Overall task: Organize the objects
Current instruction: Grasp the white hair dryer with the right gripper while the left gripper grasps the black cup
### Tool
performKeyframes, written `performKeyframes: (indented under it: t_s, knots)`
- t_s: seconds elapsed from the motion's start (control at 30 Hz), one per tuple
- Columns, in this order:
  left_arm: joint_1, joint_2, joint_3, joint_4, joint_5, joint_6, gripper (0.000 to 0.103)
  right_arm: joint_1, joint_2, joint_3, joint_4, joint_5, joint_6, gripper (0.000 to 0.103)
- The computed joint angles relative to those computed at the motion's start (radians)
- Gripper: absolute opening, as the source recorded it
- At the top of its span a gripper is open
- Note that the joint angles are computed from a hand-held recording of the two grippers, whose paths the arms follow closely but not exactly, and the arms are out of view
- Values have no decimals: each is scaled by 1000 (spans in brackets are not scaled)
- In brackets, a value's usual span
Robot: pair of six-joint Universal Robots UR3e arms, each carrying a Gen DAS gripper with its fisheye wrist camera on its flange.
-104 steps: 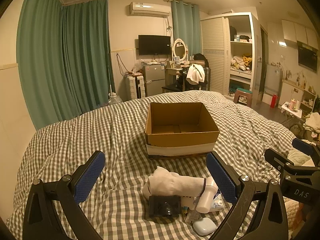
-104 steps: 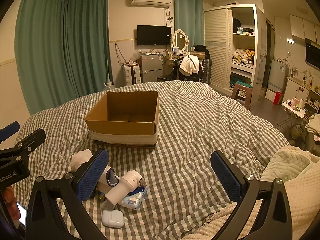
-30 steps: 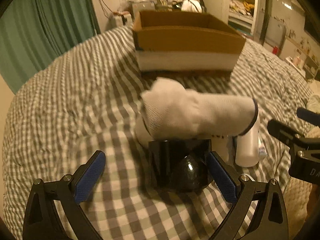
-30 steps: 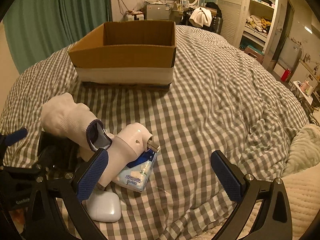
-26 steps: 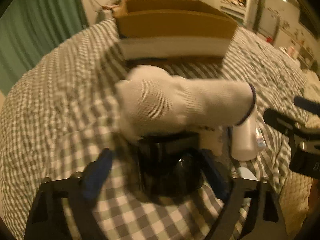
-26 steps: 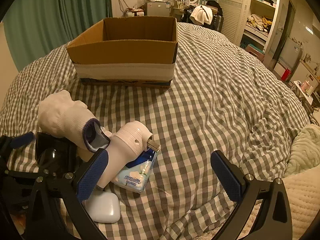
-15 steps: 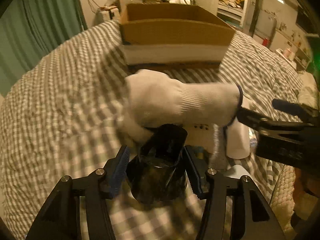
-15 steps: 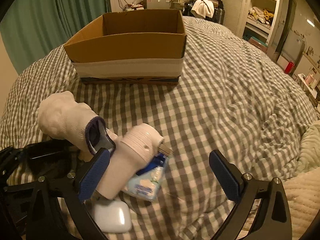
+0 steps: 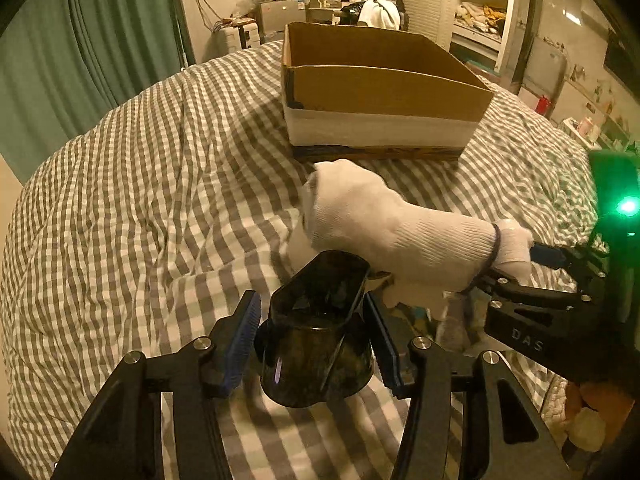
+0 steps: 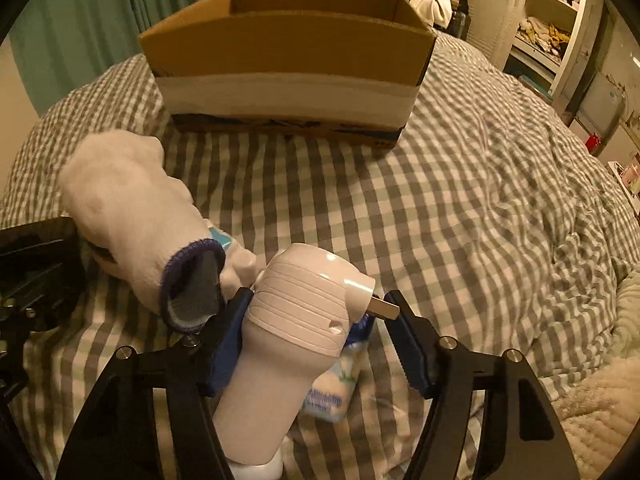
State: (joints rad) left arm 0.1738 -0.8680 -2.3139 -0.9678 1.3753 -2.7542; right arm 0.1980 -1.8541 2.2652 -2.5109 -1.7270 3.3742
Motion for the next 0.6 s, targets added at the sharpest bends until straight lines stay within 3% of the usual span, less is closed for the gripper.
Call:
performKeyframes:
  t_s: [0.37,0.6]
  knots:
    - [84,244,14,-207,-97,45,54,72,-171,-55,108,-82,30,66]
    - [179,274,111,-275,-197,94,53,169,-182,-166,190,-157,73,66]
